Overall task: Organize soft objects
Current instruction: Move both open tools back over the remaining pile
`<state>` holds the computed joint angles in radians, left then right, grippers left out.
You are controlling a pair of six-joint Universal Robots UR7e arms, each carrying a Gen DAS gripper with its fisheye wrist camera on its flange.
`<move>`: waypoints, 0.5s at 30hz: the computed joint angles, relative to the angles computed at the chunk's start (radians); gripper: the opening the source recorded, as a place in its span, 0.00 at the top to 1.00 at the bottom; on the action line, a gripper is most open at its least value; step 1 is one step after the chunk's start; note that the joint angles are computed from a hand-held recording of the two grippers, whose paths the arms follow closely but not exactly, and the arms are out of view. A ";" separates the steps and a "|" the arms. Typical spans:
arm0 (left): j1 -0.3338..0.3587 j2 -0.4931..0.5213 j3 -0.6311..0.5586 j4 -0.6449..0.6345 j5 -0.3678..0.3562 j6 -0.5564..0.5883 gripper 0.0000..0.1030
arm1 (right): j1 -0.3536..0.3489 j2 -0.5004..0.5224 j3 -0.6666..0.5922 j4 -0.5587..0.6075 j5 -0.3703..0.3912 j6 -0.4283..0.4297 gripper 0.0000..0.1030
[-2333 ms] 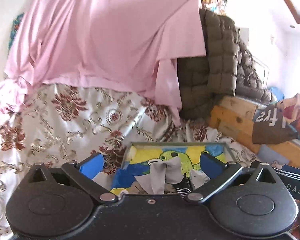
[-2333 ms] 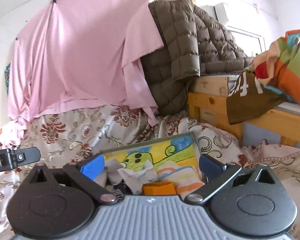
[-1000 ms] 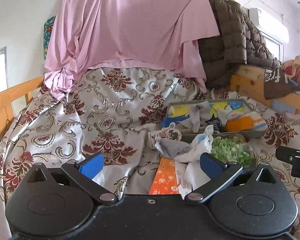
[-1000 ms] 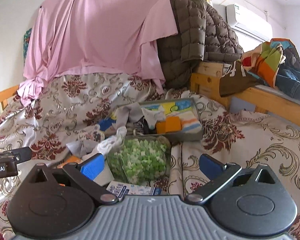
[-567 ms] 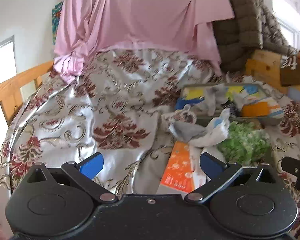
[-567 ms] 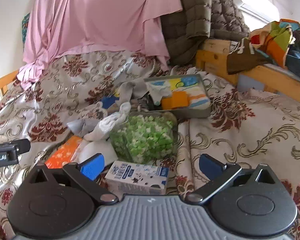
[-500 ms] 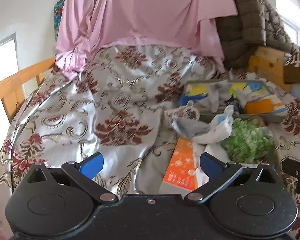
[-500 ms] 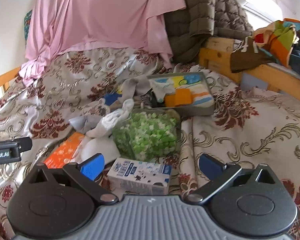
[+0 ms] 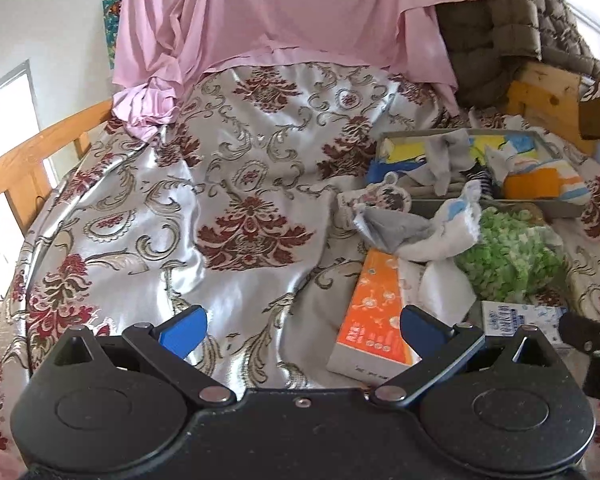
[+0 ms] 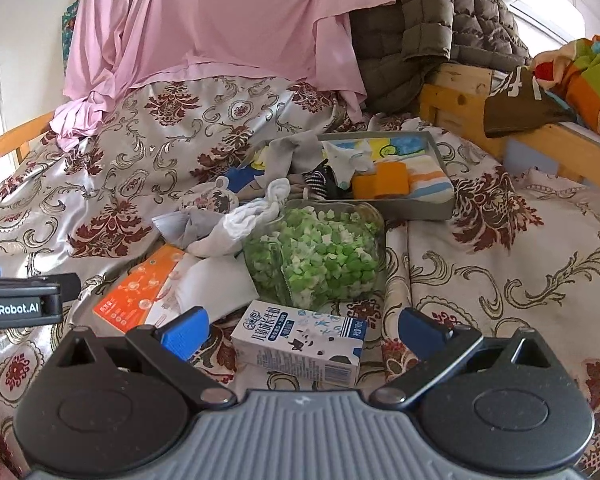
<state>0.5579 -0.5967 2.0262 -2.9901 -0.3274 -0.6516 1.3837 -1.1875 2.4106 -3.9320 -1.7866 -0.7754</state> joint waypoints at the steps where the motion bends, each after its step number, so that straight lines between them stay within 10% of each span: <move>1: 0.003 -0.006 -0.001 0.035 0.000 -0.028 0.01 | 0.001 0.001 -0.002 0.004 -0.003 0.002 0.00; 8: 0.019 -0.047 -0.011 0.164 -0.016 -0.132 0.01 | 0.001 -0.002 -0.002 0.015 -0.002 0.001 0.00; 15: 0.044 -0.030 -0.053 0.076 -0.016 0.047 0.01 | 0.005 -0.004 -0.020 0.051 0.018 -0.015 0.00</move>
<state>0.6016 -0.6271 1.9734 -2.9138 -0.3435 -0.6047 1.3889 -1.1917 2.3901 -3.8809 -1.7685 -0.7902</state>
